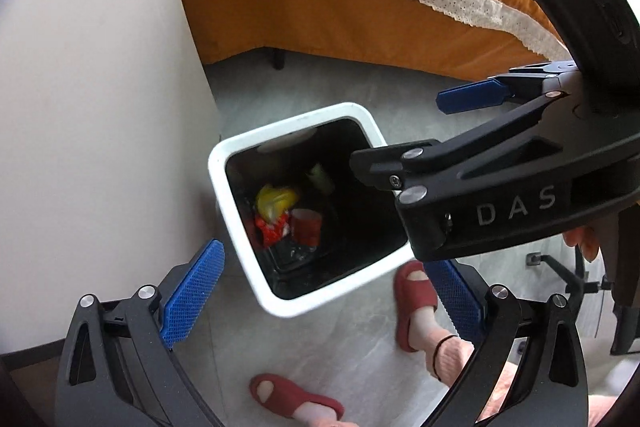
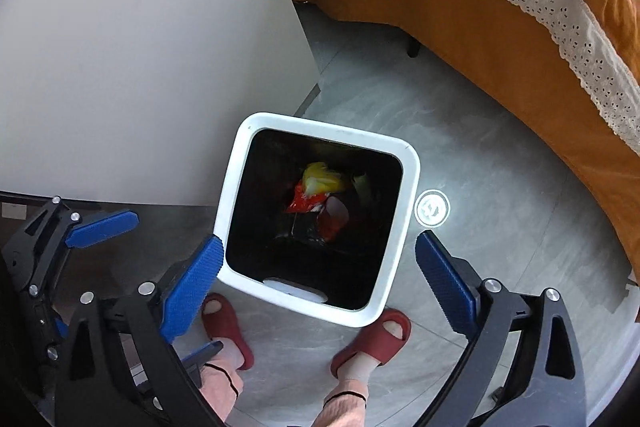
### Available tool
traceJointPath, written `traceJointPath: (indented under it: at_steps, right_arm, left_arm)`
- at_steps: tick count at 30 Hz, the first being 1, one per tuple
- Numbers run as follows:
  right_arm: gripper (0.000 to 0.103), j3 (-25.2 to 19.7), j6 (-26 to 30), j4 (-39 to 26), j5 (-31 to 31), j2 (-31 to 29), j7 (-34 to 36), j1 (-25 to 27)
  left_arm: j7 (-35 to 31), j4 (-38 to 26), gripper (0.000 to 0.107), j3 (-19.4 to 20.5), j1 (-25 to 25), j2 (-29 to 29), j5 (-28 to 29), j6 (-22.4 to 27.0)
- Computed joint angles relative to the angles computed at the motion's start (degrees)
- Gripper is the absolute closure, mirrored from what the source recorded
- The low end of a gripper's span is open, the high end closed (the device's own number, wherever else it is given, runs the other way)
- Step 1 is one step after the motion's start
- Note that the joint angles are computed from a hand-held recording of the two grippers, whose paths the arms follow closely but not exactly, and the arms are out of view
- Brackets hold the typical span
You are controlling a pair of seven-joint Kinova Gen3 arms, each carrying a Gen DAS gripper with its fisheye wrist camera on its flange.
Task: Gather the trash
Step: 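Open both tools to drop the cup and tube into the bin, then move both tools back toward the desk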
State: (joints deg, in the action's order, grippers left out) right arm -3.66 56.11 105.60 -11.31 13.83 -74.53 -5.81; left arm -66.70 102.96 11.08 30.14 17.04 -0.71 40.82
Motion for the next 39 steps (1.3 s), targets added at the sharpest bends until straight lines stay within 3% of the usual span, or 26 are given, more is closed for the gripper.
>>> traceJointPath:
  at_steps: [7, 16, 23, 29, 39]
  right_arm:
    - [0.005, -0.1, 3.3, -2.1, 0.7, -3.2, -3.2, -1.5]
    - [0.005, 0.7, 15.0, -11.0, 1.5, -10.9, -8.7, -2.2]
    - [0.005, 1.5, 24.6, -22.9, 0.9, -16.8, -12.5, -1.9]
    - [0.005, 1.4, 29.6, -34.3, -1.1, -17.8, -13.9, -2.4]
    - [0.005, -4.2, 30.0, -48.4, -1.6, -15.1, -20.4, -9.8]
  left_arm:
    - [-0.9, -3.1, 0.010, 0.3, -0.7, -3.0, 0.5, 4.5]
    - [1.4, -11.0, 0.010, 1.5, -0.9, -10.5, -0.2, 13.5]
    - [5.9, -21.4, 0.010, 3.8, 0.1, -16.0, -5.1, 22.6]
    - [9.6, -29.1, 0.010, 6.3, -0.4, -20.2, -10.6, 29.1]
    - [11.1, -33.8, 0.010, 9.9, -7.2, -27.8, -19.0, 38.7]
